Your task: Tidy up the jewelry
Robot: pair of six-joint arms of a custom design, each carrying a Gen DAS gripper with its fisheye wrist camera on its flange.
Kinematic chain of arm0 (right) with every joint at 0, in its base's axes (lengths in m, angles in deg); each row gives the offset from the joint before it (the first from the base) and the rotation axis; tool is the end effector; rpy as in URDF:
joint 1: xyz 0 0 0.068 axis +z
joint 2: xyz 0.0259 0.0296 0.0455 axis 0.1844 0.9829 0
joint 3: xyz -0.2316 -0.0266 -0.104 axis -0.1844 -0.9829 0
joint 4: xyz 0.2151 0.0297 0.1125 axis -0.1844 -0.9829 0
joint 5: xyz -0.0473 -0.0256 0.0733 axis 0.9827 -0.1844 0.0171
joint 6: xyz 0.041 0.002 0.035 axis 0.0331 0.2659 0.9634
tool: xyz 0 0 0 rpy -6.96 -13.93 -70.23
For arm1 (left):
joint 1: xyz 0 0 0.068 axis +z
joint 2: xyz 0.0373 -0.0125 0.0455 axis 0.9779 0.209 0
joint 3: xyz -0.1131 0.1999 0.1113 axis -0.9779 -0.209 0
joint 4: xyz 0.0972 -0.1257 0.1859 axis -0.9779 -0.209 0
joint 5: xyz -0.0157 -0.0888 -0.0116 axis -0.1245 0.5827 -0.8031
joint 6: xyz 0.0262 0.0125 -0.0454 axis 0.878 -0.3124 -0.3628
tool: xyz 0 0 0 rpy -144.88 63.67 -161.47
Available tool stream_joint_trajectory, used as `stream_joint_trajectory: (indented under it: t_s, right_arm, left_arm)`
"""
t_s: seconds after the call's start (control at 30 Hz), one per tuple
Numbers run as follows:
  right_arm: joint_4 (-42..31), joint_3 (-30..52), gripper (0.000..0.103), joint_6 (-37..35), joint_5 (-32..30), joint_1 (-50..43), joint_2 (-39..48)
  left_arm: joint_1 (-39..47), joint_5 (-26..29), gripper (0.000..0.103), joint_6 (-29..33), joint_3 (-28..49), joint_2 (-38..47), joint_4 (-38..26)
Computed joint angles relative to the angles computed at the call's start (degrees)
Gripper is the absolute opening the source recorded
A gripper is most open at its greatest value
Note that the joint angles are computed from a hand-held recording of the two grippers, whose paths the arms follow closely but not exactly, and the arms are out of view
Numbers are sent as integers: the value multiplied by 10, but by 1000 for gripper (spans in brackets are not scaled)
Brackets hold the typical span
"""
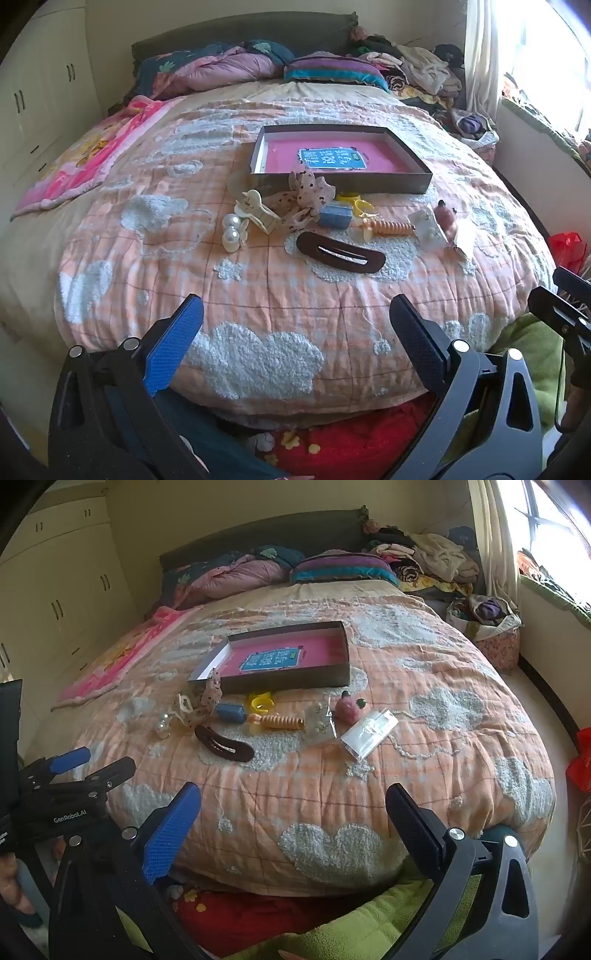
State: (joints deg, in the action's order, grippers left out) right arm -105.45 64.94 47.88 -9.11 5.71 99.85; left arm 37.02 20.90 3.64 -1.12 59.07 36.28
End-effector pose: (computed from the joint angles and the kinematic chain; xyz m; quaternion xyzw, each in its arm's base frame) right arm 0.2585 -0.0073 0.2444 -0.1340 0.9094 0.1465 0.3654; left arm 0.2289 -0.1738 0.2360 -0.0840 0.9293 0.0327 0.3582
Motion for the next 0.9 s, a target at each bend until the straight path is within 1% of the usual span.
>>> stream_joint_trajectory:
  t_s: [0.27, 0.43, 0.53, 0.9]
  right_arm:
    - [-4, 3, 99, -1, 1, -3, 0]
    - [7, -8, 99, 1, 4, 3, -8]
    - [-3, -9, 99, -7, -3, -8, -17]
    - [-1, -10, 99, -5, -3, -7, -17]
  left_arm:
    - [-1, -3, 94, 0, 6, 2, -10]
    - [-5, -6, 94, -7, 11, 4, -17]
    - [-5, -5, 94, -2, 11, 5, -13]
    - [-5, -4, 94, -2, 13, 2, -15]
